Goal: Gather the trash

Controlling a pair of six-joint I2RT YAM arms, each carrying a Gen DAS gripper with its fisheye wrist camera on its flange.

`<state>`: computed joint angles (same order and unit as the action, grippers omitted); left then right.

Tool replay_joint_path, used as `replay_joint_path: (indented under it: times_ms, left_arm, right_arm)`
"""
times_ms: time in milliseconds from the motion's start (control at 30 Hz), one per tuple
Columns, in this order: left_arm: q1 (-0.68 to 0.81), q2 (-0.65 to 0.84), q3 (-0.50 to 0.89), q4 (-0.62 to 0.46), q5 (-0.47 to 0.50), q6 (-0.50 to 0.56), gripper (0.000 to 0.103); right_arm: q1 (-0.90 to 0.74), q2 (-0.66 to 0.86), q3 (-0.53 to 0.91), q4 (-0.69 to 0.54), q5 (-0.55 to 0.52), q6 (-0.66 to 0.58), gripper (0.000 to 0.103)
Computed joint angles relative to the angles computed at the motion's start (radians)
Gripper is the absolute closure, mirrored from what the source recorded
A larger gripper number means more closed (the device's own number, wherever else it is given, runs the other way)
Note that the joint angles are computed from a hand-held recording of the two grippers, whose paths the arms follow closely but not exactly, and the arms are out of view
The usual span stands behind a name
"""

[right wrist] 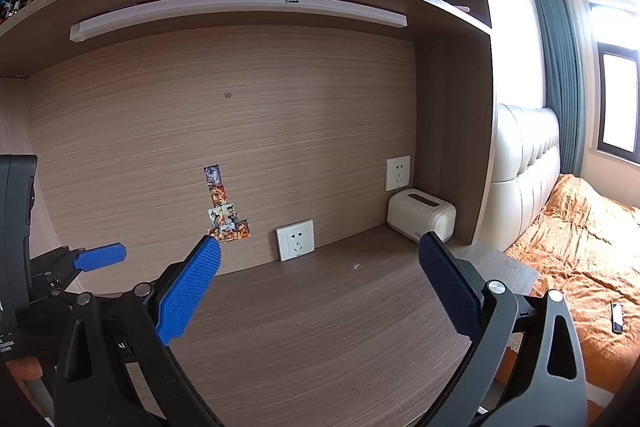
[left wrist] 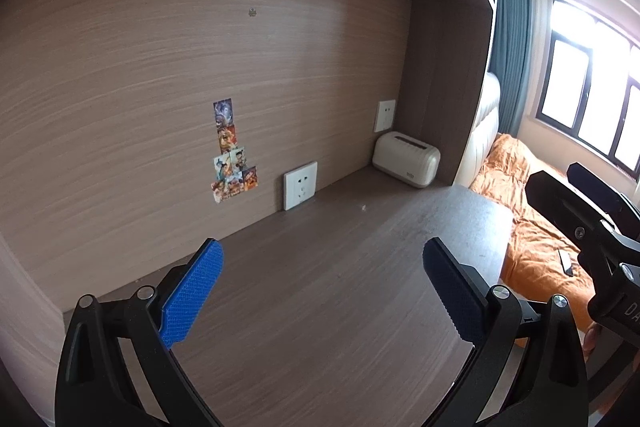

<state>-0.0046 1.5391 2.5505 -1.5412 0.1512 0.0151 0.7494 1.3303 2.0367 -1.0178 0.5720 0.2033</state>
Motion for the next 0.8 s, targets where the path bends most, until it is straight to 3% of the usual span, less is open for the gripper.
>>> replay_joint_path:
  times_ms: [133, 600, 800]
  left_arm:
    - [-0.013, 0.002, -0.009, 0.005, -0.008, -0.007, 0.005]
    - [-0.128, -0.027, -0.079, 0.079, -0.189, 0.001, 0.005]
    - [-0.141, -0.011, -0.07, 0.081, -0.203, 0.007, 0.005]
  right_arm:
    - [0.001, -0.011, -0.011, 0.0, 0.006, 0.0, 0.004]
    - [-0.044, -0.017, -0.021, -0.007, -0.033, 0.001, 0.004]
    - [-0.067, -0.025, -0.027, -0.003, -0.049, 0.0, 0.004]
